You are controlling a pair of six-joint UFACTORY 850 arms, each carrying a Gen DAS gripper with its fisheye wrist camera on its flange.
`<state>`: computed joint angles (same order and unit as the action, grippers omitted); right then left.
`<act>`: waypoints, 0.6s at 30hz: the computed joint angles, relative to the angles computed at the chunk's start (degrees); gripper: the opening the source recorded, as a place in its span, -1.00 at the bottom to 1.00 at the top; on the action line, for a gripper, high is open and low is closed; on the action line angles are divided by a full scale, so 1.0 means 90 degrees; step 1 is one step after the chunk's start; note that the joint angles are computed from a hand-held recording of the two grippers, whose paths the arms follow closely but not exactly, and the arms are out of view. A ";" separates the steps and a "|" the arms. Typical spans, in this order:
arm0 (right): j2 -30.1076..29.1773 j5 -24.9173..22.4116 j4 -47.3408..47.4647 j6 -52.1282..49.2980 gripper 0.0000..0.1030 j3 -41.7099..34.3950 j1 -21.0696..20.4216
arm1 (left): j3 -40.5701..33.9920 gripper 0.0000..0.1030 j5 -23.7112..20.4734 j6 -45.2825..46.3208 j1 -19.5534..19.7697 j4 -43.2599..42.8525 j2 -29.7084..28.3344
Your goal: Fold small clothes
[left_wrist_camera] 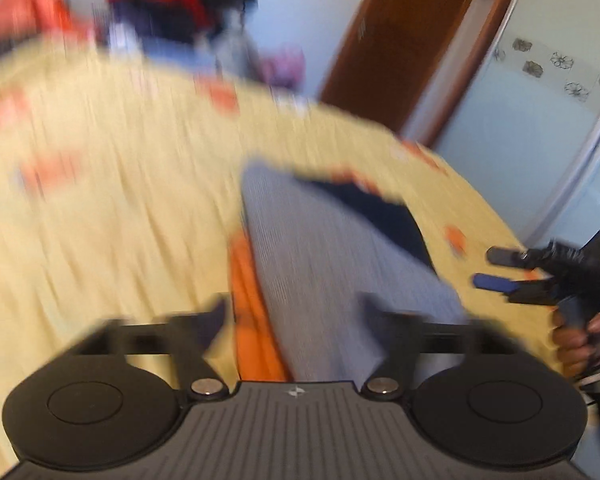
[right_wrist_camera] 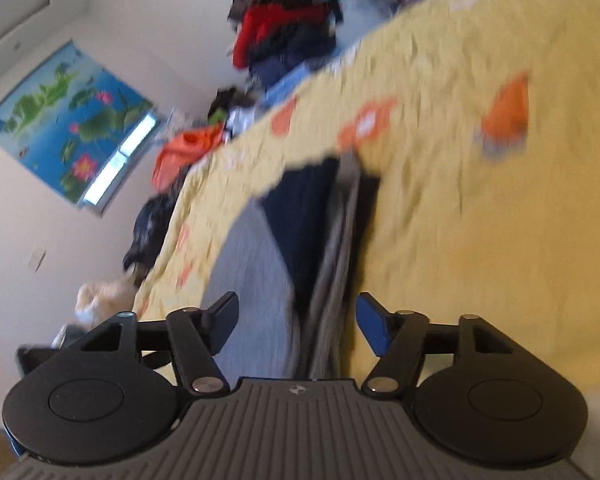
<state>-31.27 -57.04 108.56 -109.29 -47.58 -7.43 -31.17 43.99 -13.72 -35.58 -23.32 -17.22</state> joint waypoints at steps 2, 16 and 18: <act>-0.0293 0.0134 0.0066 0.0403 0.28 -0.0575 0.0201 | -0.0327 0.68 0.0336 0.1272 -0.0311 -0.0948 -0.0227; -0.1251 0.1956 -0.0190 0.0690 -0.83 -0.2022 0.1146 | -0.2147 0.82 0.0094 0.4210 -0.0826 -0.1779 -0.2188; -0.1091 0.2075 0.0335 0.0187 -0.78 -0.1792 0.1231 | -0.2182 0.82 0.0138 0.4361 -0.0869 -0.1924 -0.2205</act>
<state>-41.09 -38.36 111.57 -107.61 -63.71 3.66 -50.81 45.23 25.53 -43.40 -40.63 -37.06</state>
